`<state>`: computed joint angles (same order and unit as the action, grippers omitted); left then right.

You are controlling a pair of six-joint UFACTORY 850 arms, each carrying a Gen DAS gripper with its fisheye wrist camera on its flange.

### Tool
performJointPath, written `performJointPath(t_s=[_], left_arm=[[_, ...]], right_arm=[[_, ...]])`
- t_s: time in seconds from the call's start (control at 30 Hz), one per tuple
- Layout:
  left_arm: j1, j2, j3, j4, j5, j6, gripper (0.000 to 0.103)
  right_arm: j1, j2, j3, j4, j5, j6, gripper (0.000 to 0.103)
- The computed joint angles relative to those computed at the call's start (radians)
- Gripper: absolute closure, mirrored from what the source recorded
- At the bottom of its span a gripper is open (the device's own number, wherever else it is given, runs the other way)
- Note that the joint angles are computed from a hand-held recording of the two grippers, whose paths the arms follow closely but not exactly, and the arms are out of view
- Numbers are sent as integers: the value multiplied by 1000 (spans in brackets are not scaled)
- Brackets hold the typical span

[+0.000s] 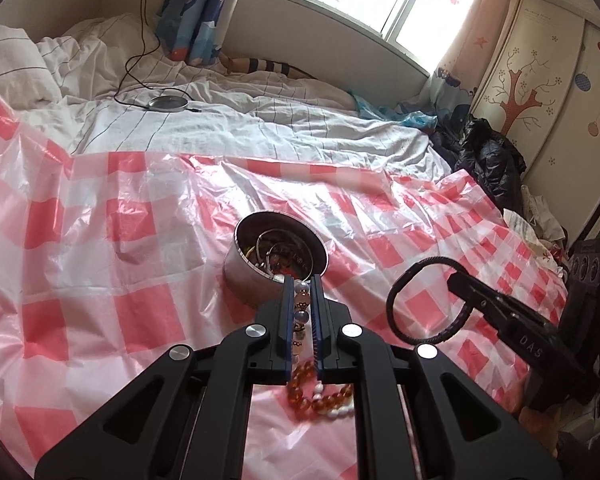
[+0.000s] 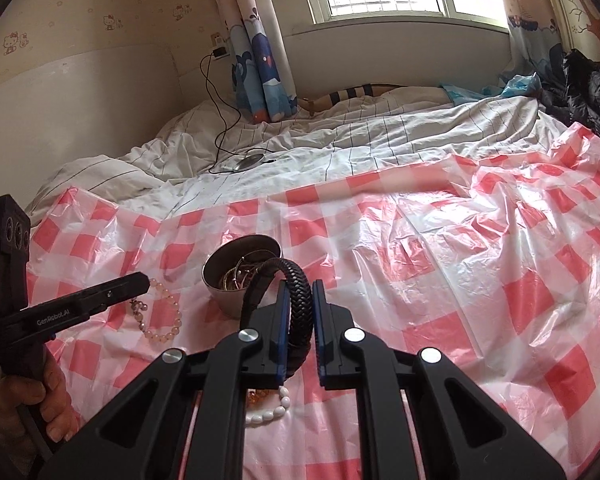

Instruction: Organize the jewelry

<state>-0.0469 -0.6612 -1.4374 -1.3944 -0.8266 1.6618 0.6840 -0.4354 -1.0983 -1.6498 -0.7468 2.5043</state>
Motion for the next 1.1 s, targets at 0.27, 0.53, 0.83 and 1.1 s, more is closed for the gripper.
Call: performJointPath(t_s=[0.27, 0.53, 0.83, 1.1], left_arm=[[-40, -76, -107, -56, -53, -63, 96], [-102, -239, -338, 142, 52, -367, 92], [-44, -160, -261, -38, 150, -250, 45], [-30, -170, -283, 91, 168, -361, 39]], right_arm=[[-43, -22, -36, -50, 23, 12, 91], [-92, -75, -119, -83, 67, -10, 91], [-144, -247, -351, 58, 248, -263, 89], [-144, -207, -271, 51, 156, -154, 34]])
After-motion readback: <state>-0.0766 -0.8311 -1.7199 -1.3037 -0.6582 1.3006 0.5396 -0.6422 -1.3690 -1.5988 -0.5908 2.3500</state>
